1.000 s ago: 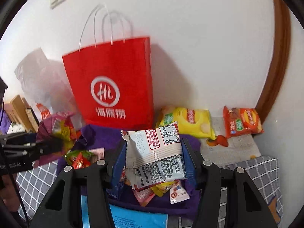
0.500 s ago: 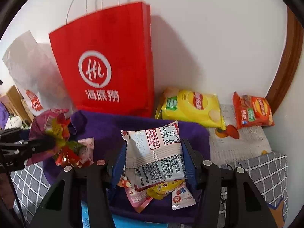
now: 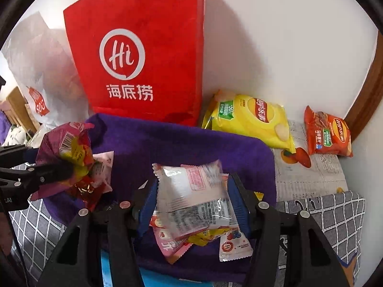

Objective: Organize snacks

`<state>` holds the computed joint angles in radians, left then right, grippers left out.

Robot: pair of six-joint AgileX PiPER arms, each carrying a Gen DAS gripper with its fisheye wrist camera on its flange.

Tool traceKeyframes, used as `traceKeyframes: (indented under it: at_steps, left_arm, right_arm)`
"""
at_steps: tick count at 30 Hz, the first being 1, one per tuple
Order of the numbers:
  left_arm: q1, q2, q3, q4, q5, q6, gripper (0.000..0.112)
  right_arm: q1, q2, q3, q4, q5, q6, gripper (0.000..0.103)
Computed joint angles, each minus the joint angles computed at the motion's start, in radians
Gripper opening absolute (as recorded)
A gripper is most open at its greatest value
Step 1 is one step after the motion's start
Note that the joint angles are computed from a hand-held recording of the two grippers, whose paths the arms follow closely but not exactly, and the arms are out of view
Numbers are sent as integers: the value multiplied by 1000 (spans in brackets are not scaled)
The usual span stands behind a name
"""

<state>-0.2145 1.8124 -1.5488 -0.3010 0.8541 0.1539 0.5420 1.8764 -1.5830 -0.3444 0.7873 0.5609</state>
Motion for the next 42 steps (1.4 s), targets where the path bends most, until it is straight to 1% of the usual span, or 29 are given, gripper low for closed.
traceKeyframes:
  at_steps: [9, 12, 16, 17, 19, 21, 24, 28, 31, 36, 40, 42]
  left_arm:
    - [-5, 13, -5, 1, -6, -1, 53]
    - [-4, 12, 0, -5, -12, 5, 53]
    - [-6, 17, -11, -16, 3, 11, 54]
    - [-4, 15, -11, -23, 5, 15, 55]
    - [-2, 7, -9, -36, 5, 22, 62]
    - [-2, -8, -6, -37, 9, 22, 71]
    - [-16, -44, 1, 0, 8, -2, 74]
    - [-21, -92, 11, 12, 18, -13, 75]
    - [-36, -145, 29, 48, 19, -41, 75]
    - [-57, -252, 98, 100, 18, -99, 77]
    - [-76, -344, 162, 138, 26, -141, 78]
    - [-93, -404, 201, 170, 26, -178, 81]
  right_arm:
    - [4, -7, -1, 4, 2, -3, 57]
    - [4, -23, 7, 14, -11, -14, 57]
    - [21, -39, 12, -27, -9, 11, 57]
    - [23, -44, 13, -32, -9, 16, 57]
    - [25, -54, 17, -41, -10, 28, 58]
    - [28, -69, 23, -55, -9, 48, 58]
    - [37, -88, 22, -79, 6, 74, 58]
    - [54, -128, 37, -100, 29, 121, 58]
    - [84, -162, 43, -117, 73, 145, 58]
    - [182, -229, 60, -214, 193, 246, 58]
    - [248, -290, 94, -237, 252, 315, 60]
    - [290, -319, 110, -257, 289, 359, 61]
